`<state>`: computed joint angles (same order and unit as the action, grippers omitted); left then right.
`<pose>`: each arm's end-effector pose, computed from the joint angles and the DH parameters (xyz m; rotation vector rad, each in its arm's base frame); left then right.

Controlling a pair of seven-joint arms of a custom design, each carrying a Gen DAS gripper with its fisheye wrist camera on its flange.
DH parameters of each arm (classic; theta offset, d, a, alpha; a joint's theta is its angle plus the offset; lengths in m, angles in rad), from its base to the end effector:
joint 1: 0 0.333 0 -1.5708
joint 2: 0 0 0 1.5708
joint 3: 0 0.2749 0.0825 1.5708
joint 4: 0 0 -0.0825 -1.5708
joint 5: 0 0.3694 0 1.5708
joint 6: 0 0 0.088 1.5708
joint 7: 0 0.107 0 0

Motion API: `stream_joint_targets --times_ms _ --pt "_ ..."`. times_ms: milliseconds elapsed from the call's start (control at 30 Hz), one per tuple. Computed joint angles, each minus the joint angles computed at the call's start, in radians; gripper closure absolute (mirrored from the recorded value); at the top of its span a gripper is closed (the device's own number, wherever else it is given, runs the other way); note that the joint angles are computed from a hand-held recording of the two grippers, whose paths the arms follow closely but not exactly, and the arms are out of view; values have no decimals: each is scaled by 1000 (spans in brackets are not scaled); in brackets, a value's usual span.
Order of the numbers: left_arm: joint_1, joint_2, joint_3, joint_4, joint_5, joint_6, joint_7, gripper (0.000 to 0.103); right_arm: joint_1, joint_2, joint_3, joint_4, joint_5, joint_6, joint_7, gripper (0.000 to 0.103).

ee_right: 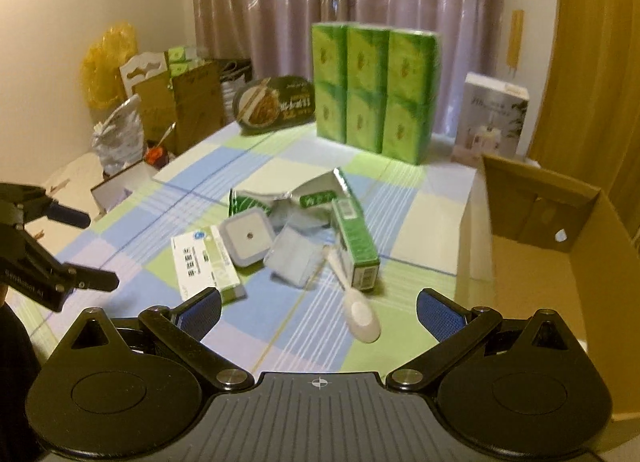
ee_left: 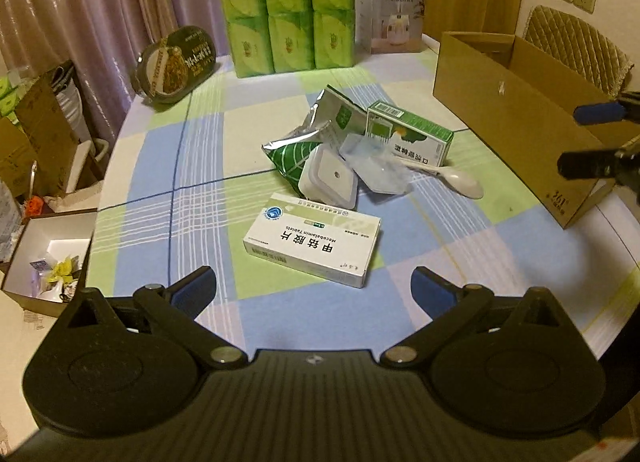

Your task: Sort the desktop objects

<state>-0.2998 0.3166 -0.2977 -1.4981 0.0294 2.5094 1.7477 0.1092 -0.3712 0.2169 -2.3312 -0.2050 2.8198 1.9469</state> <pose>0.5744 -0.3566 0.5415 -1.0732 2.4462 -0.8727 0.4582 0.1758 0.5458 -1.7936 1.5638 -0.7059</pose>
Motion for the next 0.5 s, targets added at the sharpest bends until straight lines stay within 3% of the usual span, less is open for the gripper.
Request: stream_joint_targets --times_ms 300,500 --pt "-19 142 -10 153 -13 -85 32 1 5 96 -9 41 -40 -16 5 2" --pt "-73 234 25 255 45 -106 -98 1 26 172 -46 83 -68 -26 4 3"
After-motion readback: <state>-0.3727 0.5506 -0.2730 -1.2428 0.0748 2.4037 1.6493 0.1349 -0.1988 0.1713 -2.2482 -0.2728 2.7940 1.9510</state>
